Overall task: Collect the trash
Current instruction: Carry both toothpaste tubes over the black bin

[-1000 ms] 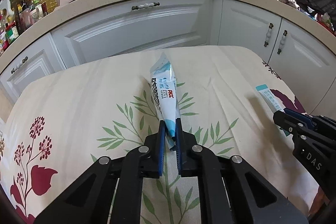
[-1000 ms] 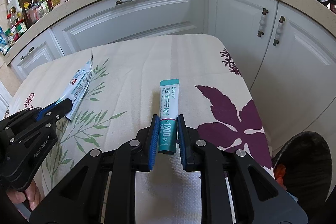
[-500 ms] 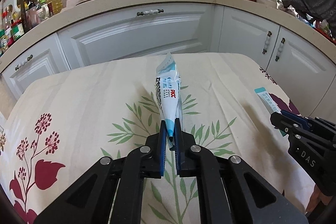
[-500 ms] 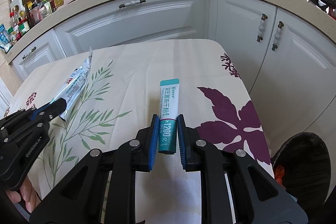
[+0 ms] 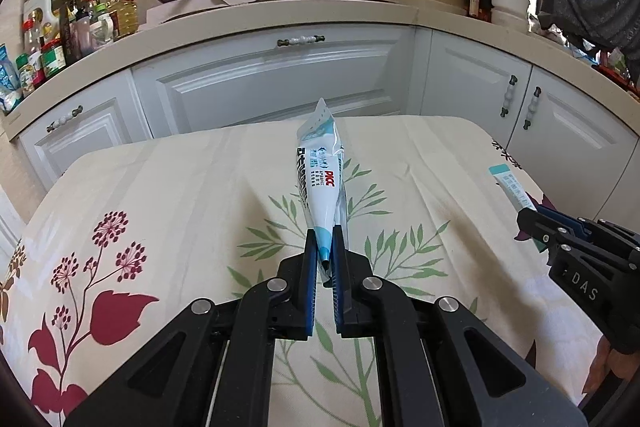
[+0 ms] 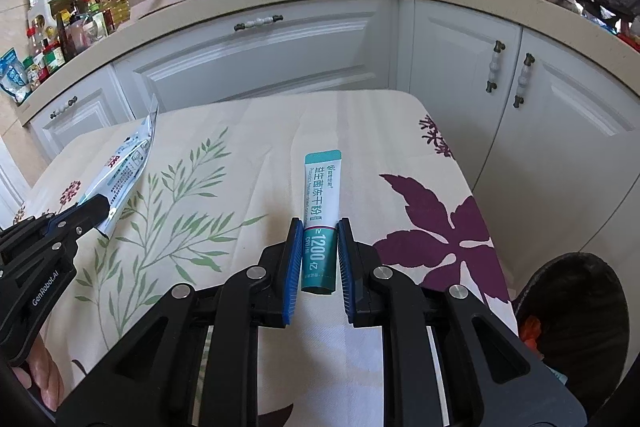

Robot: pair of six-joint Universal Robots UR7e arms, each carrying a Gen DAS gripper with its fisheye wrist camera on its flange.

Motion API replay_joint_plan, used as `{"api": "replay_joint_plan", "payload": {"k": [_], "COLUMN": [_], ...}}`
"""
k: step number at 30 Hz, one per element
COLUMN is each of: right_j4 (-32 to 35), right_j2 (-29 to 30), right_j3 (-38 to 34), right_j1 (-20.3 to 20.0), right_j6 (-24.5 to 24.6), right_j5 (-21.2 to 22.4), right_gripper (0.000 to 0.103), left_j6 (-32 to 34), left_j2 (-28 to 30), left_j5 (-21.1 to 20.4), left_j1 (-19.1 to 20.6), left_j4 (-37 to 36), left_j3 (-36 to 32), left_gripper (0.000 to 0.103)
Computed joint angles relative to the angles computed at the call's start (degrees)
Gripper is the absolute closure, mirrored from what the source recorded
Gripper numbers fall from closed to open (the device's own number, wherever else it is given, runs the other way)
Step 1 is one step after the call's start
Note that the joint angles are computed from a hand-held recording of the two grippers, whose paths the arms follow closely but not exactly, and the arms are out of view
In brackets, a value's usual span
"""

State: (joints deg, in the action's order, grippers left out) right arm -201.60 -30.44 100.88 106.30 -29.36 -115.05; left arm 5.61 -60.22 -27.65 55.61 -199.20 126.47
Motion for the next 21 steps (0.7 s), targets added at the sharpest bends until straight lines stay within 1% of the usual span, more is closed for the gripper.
{"api": "replay_joint_plan", "payload": {"k": [5,14,21], "right_j4": [-2.6,-6.7,-10.7], "right_j2": [-0.8,-2.8,-5.2], "right_j3": [1.9,6.5,10.9], "right_j1": [0.8,1.8,2.2], "right_j6": [-0.7,-1.4,-2.0], "right_j5": [0.4,1.3,1.2], "right_gripper": [0.086,0.086,0.086], "left_j6": [-0.2,0.2,-1.9], "left_j2": [-0.8,-1.9,-2.9], "left_j5": [0.7,3.0,4.0], "left_j1": [-1.2,-4.6,-7.3], "left_j4": [-1.4,-5.0,-4.7], "left_j3": [1.6,5.7,8.6], "left_gripper": [0.096,0.096,0.096]}}
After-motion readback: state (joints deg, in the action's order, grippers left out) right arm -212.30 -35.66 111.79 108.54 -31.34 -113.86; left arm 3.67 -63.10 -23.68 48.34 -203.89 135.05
